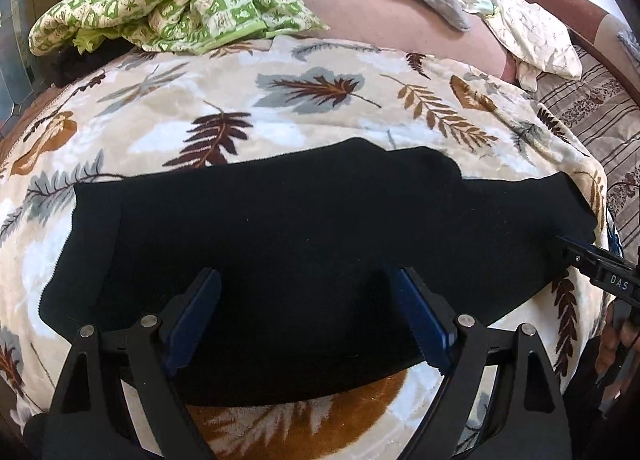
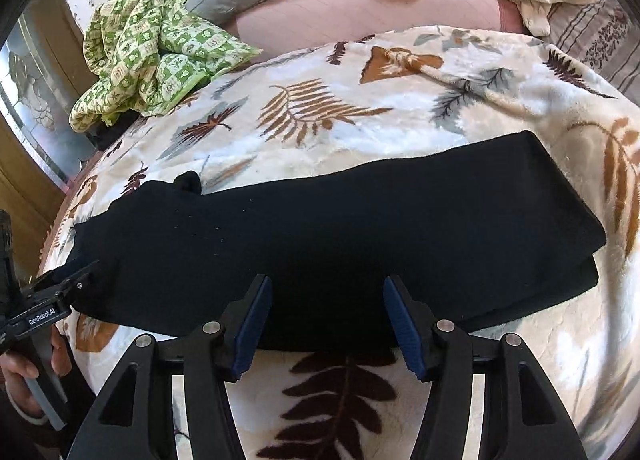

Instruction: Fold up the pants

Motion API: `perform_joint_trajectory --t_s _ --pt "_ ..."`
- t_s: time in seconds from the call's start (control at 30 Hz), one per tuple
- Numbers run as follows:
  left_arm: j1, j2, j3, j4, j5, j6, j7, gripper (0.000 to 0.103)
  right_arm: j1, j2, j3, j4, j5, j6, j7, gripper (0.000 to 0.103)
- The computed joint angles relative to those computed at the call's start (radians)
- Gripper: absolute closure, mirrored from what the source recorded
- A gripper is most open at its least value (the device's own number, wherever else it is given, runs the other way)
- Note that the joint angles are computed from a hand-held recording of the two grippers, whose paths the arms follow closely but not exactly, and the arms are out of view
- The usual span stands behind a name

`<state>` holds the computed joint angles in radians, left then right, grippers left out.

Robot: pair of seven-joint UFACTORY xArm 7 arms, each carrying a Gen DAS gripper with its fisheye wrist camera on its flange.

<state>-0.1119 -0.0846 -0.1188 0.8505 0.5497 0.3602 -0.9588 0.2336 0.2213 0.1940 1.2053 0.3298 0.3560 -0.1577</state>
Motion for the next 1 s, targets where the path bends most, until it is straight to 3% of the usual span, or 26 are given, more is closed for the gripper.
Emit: perform_joint_trajectory --t_s 0.23,0.4,0.77,0.83,1.0 --pt "0.003 -0.016 -0.002 -0.004 0.013 0.004 -0.013 0.014 0.004 -0.032 -0.017 -0.018 -0.016 -0.001 0.037 0.04" --pt "0.0 -0.022 -0.009 0.015 -0.013 -0.039 0.019 0.014 -0.03 -0.08 -0.043 -0.053 0.012 -0.006 0.065 0.036" --pt "-0.113 0.177 -0.007 0.244 -0.255 -0.042 0.325 0.014 -0.093 -0.121 -0.1 -0.092 0.026 0.042 0.144 0.034" --pt "-0.123 0.227 -0.022 0.307 -0.352 -0.039 0.431 0.014 -0.099 -0.12 -0.105 -0.094 0.014 0.05 0.168 0.034" --pt "-0.134 0.357 -0.064 0.48 -0.538 0.017 0.658 0.014 -0.123 -0.111 -0.095 -0.093 0.102 0.065 0.125 0.034"
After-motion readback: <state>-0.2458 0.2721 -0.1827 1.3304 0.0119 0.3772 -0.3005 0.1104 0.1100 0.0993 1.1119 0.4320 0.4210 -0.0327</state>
